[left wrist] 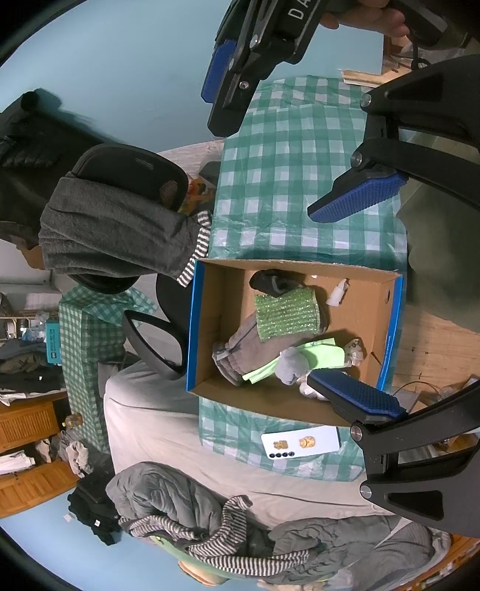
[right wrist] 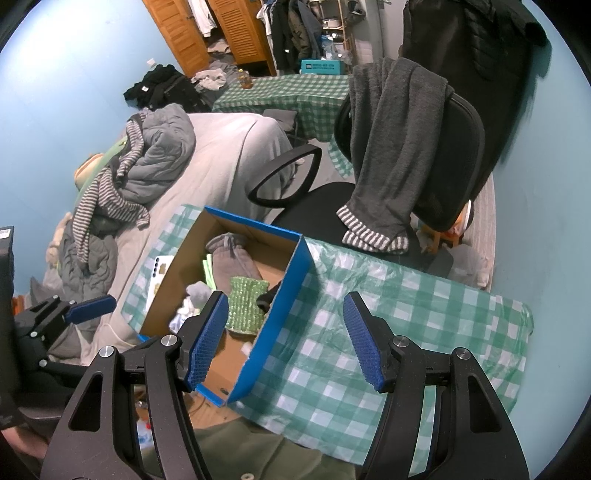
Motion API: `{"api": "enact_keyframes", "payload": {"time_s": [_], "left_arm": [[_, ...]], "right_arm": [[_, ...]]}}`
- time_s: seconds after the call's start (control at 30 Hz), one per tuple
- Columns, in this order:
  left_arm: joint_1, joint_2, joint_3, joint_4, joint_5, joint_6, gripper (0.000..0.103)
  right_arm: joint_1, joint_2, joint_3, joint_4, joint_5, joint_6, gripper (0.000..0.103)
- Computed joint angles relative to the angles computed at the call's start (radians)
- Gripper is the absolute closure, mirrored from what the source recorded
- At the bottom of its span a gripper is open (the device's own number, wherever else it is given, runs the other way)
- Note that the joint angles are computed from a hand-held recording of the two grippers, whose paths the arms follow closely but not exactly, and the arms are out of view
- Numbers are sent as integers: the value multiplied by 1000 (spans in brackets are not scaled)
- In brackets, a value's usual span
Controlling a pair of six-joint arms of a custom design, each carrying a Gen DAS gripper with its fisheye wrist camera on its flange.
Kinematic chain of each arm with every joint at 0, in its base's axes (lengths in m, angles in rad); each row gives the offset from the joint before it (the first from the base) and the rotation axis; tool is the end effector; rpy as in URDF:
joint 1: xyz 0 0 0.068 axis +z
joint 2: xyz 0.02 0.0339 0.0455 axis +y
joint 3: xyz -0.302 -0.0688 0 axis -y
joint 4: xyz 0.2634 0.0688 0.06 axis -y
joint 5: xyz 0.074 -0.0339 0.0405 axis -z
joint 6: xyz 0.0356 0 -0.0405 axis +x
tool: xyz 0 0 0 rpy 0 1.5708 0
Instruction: Organize soft objects
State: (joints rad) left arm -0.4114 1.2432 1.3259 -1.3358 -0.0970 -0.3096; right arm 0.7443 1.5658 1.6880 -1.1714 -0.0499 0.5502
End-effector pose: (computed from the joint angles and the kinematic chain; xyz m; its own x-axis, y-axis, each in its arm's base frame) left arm 0.1980 -0.0826 0.3770 -0.9421 0.0802 -0.3256 0.0874 0.9961 -0.0075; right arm 0.2395 0.2230 0.4122 -0.9070 -0.1254 -0.4021 -0.2589 0.9190 0.2974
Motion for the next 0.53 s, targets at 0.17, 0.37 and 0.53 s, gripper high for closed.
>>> {"api": "enact_keyframes", "payload": {"time_s": [0.17, 0.37, 0.53], "left_arm": [[3, 5, 5, -1, 0, 6, 21], [4, 5, 4, 0, 0, 8, 21], [4, 4, 2, -1, 2, 7, 21]], "right_arm": [[0, 1, 2, -2, 0, 1, 39], [0, 1, 3, -4, 1, 3, 39], [-1, 2, 4, -3, 0, 1, 39]]}}
